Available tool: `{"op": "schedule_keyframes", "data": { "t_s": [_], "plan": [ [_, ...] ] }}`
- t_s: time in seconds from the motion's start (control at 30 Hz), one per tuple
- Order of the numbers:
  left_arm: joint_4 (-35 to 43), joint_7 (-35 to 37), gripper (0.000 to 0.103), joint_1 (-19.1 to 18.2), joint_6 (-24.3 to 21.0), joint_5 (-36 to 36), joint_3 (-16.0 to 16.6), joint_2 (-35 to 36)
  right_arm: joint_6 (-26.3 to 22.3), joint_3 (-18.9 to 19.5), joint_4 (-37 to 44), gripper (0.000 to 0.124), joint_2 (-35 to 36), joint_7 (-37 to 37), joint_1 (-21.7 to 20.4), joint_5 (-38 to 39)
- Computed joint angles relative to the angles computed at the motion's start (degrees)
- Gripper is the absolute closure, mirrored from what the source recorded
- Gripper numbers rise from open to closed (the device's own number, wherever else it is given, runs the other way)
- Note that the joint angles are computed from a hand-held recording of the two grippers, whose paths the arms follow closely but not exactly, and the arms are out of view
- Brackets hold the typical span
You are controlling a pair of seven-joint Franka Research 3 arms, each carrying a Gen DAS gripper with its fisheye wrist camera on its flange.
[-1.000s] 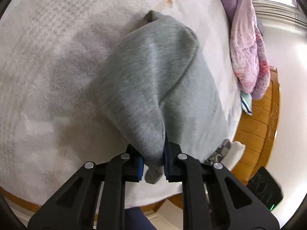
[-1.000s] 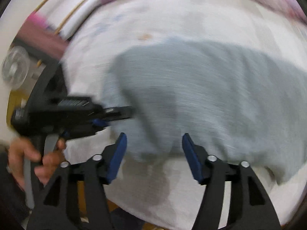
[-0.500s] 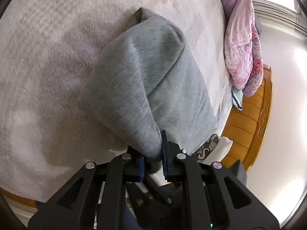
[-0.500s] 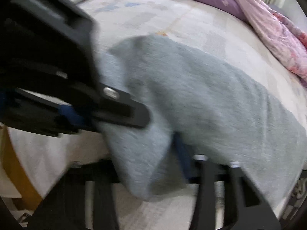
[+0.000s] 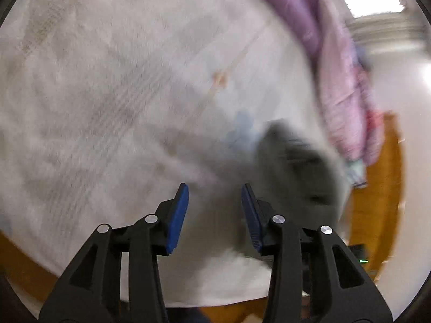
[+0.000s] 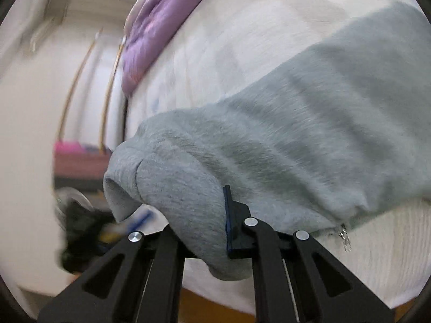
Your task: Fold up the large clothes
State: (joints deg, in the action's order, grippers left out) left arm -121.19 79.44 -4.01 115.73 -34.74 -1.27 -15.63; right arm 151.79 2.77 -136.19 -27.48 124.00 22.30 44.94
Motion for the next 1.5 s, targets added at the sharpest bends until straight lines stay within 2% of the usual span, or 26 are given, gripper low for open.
{"op": "schedule_keyframes", "data": {
  "t_s": [0.17, 0.3, 0.37, 0.43, 0.47, 0.53, 0.63, 0.73, 0.77, 0.83, 0.87, 0.93, 0.97, 1.03, 1.1, 1.17, 1.23, 1.3, 1.33, 1.37, 1.4, 1.5],
  "plan": [
    [4.6, 2.1, 0.060, -5.7, 4.2, -0.5, -5.5, 3.3, 1.7, -2.4, -9.4, 0.117, -11.5, 4.8, -3.2, 2.9],
    [12.0, 2.4, 0.060, -10.0, 6.7, -1.2, -9.5, 10.4, -3.4, -3.3, -15.1, 0.117, -21.9, 10.5, -9.9, -1.8],
    [16.0, 1.7, 0.049, -11.6, 7.7, -0.8, -11.4, 13.9, -6.5, -3.6, -17.0, 0.117, -26.0, 13.6, -13.8, -4.9],
    [18.5, 0.6, 0.048, -12.9, 8.8, 0.7, -13.1, 16.5, -11.5, -4.5, -18.2, 0.117, -29.4, 16.1, -18.5, -9.2],
    [19.3, 0.2, 0.048, -13.4, 9.1, 1.4, -13.8, 17.3, -12.8, -4.4, -18.3, 0.117, -29.5, 16.5, -19.7, -10.3],
    [20.3, -1.9, 0.047, -14.2, 8.8, 3.5, -14.7, 18.7, -20.8, -7.0, -17.7, 0.116, -28.8, 16.3, -22.3, -14.6],
    [22.8, -7.0, 0.046, -15.4, 4.9, 9.7, -15.6, 21.8, -28.6, -10.0, -16.5, 0.107, -26.5, 13.3, -23.5, -16.2],
    [22.5, -11.0, 0.046, -15.5, 3.3, 11.2, -16.0, 22.4, -33.6, -11.5, -14.1, 0.103, -25.5, 9.8, -25.2, -16.5],
    [21.8, -12.3, 0.046, -15.5, 4.0, 11.8, -16.0, 21.6, -36.8, -11.1, -11.9, 0.099, -24.3, 9.0, -25.6, -17.8],
    [20.9, -11.9, 0.046, -15.6, 5.5, 11.8, -16.2, 19.8, -42.0, -10.2, -7.7, 0.080, -22.4, 5.4, -25.8, -21.1],
    [21.0, -11.9, 0.046, -15.9, 5.5, 13.0, -16.3, 19.2, -43.0, -10.1, -6.8, 0.079, -22.0, 3.7, -26.0, -21.5],
    [21.8, -11.3, 0.046, -16.5, 5.4, 13.8, -16.6, 18.9, -48.7, -9.8, -2.2, 0.079, -20.6, -0.7, -26.0, -24.9],
    [22.6, -11.0, 0.046, -16.9, 5.0, 14.1, -16.8, 19.0, -50.0, -9.3, -0.3, 0.079, -19.4, -2.1, -26.3, -25.8],
    [25.0, -11.1, 0.046, -17.9, 5.0, 14.8, -17.4, 20.5, -51.1, -9.3, 2.1, 0.080, -20.0, -7.6, -26.8, -28.4],
    [26.3, -11.4, 0.046, -18.5, 4.9, 14.8, -17.8, 21.4, -49.4, -8.5, 2.9, 0.082, -20.5, -11.7, -27.6, -30.2],
    [27.5, -12.5, 0.046, -19.3, 4.0, 15.9, -18.2, 22.7, -45.6, -8.2, 4.1, 0.092, -18.5, -16.2, -27.2, -30.3],
    [27.5, -13.8, 0.046, -19.6, 3.5, 16.4, -18.2, 23.2, -42.0, -8.3, 4.9, 0.112, -15.0, -21.0, -26.6, -30.6],
    [27.2, -14.6, 0.046, -19.6, 3.9, 16.4, -18.2, 23.5, -40.8, -7.7, 4.9, 0.120, -12.3, -25.3, -25.9, -31.5],
    [27.0, -15.4, 0.044, -19.7, 3.7, 17.5, -18.1, 23.5, -39.8, -7.1, 4.3, 0.121, -10.4, -27.8, -25.6, -32.6],
    [26.8, -15.9, 0.042, -19.6, 3.4, 18.3, -17.9, 23.4, -38.5, -8.4, 4.8, 0.121, -6.6, -29.7, -23.9, -31.5],
    [26.3, -16.1, 0.041, -19.4, 3.4, 18.3, -17.8, 23.1, -39.6, -8.4, 4.9, 0.123, -4.8, -30.9, -24.3, -29.6],
    [24.4, -17.2, 0.039, -18.5, 4.2, 18.2, -17.2, 21.8, -38.9, -8.1, 4.8, 0.123, -1.4, -32.6, -23.3, -26.1]
  ]
}}
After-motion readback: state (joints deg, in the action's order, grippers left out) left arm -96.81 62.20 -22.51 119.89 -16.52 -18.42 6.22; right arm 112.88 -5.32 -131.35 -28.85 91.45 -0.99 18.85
